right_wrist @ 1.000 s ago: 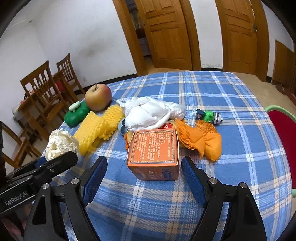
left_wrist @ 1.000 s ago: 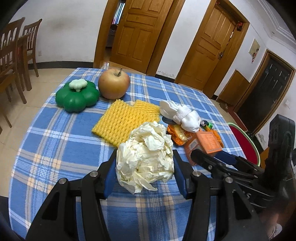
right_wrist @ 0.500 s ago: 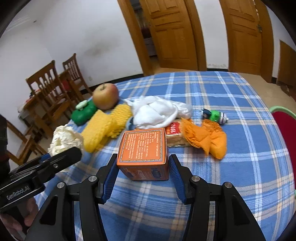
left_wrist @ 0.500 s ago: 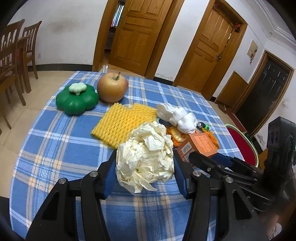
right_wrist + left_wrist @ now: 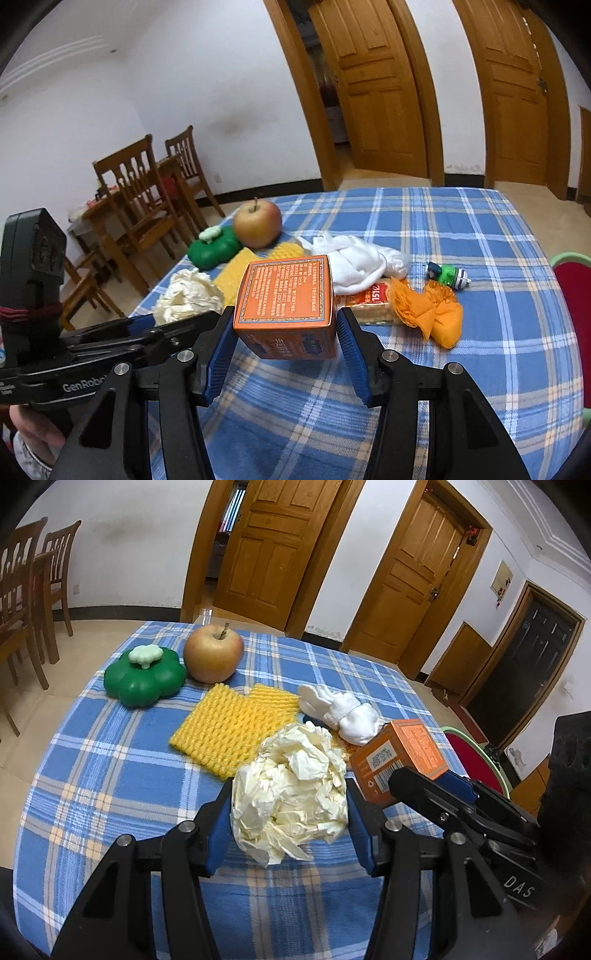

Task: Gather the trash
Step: 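Carry the paper ball and orange box over the basin and open both tools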

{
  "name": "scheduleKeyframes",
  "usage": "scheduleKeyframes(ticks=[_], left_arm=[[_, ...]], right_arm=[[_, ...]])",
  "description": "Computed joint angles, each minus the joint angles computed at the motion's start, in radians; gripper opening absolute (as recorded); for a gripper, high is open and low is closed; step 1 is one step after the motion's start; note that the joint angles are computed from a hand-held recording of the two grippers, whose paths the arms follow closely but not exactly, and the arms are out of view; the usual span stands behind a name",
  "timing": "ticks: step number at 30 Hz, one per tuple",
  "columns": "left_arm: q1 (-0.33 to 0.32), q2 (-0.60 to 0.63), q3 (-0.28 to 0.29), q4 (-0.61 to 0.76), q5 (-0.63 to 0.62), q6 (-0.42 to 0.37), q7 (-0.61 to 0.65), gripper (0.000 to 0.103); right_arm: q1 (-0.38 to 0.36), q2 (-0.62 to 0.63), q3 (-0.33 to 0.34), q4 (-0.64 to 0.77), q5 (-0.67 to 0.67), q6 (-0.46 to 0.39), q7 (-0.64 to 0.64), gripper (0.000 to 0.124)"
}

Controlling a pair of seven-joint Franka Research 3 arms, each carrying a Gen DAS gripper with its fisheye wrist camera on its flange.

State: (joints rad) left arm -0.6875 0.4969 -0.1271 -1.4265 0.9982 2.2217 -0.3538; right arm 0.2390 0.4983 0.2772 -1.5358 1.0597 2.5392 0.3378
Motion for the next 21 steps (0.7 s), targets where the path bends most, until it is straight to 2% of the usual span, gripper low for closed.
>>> scheduleKeyframes(ticks=[7,21], left_arm=[[-0.015,0.037,0.01,0.063,0.015,0.015,0.026,0.056],[-0.059,0.116,0.052,0.202,0.006,-0.005,0.117,0.056]], right_arm=[[-0.024,-0.004,0.0,0.007,0.039,-0.008,-0.025,0.055],[-0.057,-0.021,-0.012,-0.003,0.097,-0.031,-0.058,0.055]])
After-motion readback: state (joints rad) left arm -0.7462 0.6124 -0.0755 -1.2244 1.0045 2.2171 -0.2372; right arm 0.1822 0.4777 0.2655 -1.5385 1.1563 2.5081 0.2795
